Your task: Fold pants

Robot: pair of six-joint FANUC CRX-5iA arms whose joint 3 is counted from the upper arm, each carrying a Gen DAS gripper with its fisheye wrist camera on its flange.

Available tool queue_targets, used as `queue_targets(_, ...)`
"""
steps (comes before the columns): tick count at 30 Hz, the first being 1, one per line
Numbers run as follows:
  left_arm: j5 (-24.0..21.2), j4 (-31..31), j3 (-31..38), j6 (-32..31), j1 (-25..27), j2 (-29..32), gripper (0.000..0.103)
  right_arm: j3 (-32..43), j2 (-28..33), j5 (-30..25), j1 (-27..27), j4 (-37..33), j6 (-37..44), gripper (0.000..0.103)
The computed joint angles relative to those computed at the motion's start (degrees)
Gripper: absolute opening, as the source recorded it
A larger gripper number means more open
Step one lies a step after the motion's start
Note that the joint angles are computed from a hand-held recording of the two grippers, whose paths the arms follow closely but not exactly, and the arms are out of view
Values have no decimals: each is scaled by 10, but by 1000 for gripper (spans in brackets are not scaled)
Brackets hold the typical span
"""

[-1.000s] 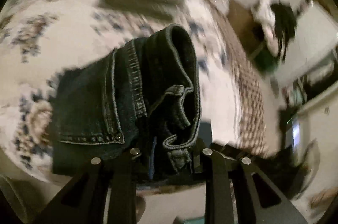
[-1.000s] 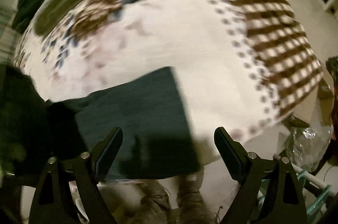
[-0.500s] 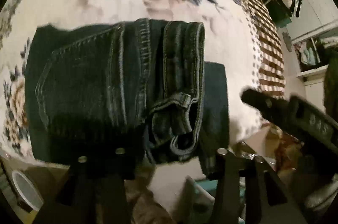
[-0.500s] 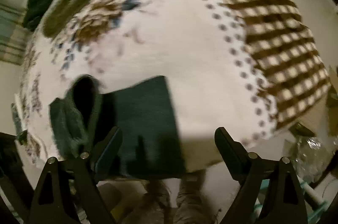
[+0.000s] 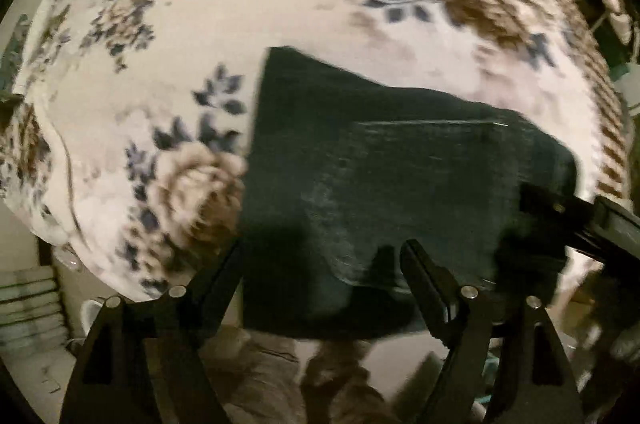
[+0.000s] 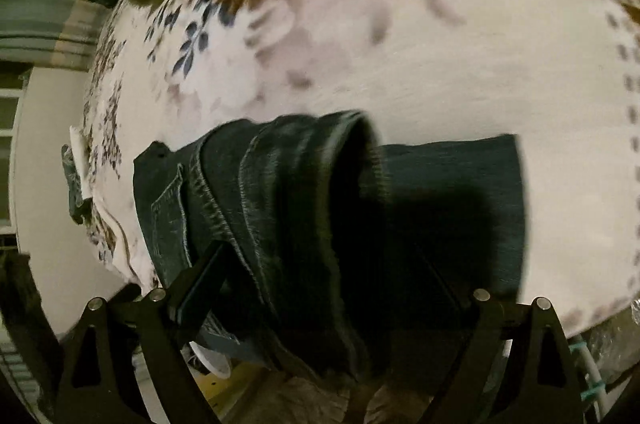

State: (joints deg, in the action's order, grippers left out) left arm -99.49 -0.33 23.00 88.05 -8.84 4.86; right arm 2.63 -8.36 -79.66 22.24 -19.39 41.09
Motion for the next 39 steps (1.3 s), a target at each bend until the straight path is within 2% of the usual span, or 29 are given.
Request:
queue_targets(2, 1, -13, -5, -11, 4, 3, 78, -11, 0, 18, 11, 7, 2, 69)
queue_targets(3, 1, -17, -8, -13, 6, 3, 78, -12, 4, 21, 15, 7, 3, 51)
queue_targets(5, 5, -20, -13, -15, 11, 1, 78, -13, 3, 31, 28, 18, -5, 38)
queue_targets(7, 5, -23, -13, -15, 12, -2, 78, -8, 3, 27, 55, 58, -12, 27)
queue_targets(10, -4, -2, -11, -11, 26, -4, 78, 2, -8, 21, 69, 80, -32, 22)
queue_targets(15, -8, 43, -1, -1, 55, -6, 78, 8, -49, 3, 67, 119, -79, 22)
queue_targets(18, -7, 72, -2, 11, 65, 0, 78, 5, -73, -28, 46, 131, -90, 22)
queue_targets(23, 6, 84, -8, 32, 52, 13, 78, -37, -116, -67, -4, 114, -107, 21)
queue_targets(28, 24, 98, -34, 30, 45, 16, 78, -96, -147, -36, -53, 78, -105, 21)
queue_targets(29, 28, 97, -40, 27, 44, 16, 78, -104, -148, -30, -56, 79, -107, 24)
queue_targets(31, 30, 96, -48, 23, 45, 14, 80, -107, -140, -41, -57, 87, -95, 59)
queue_targets(34, 26, 102, -53, 22, 48, 19, 84, -111, -143, -56, -75, 80, -93, 78)
queue_targets(36, 21, 117, -55, 22, 56, 19, 84, -115, -155, -69, -83, 77, -111, 80)
queue_targets(38, 20, 148, -60, 27, 62, 21, 84, -126, -186, -56, -101, 52, -134, 80)
queue_targets(39, 26, 176, -69, 31, 67, 21, 89, -137, -209, -45, -106, 40, -155, 80)
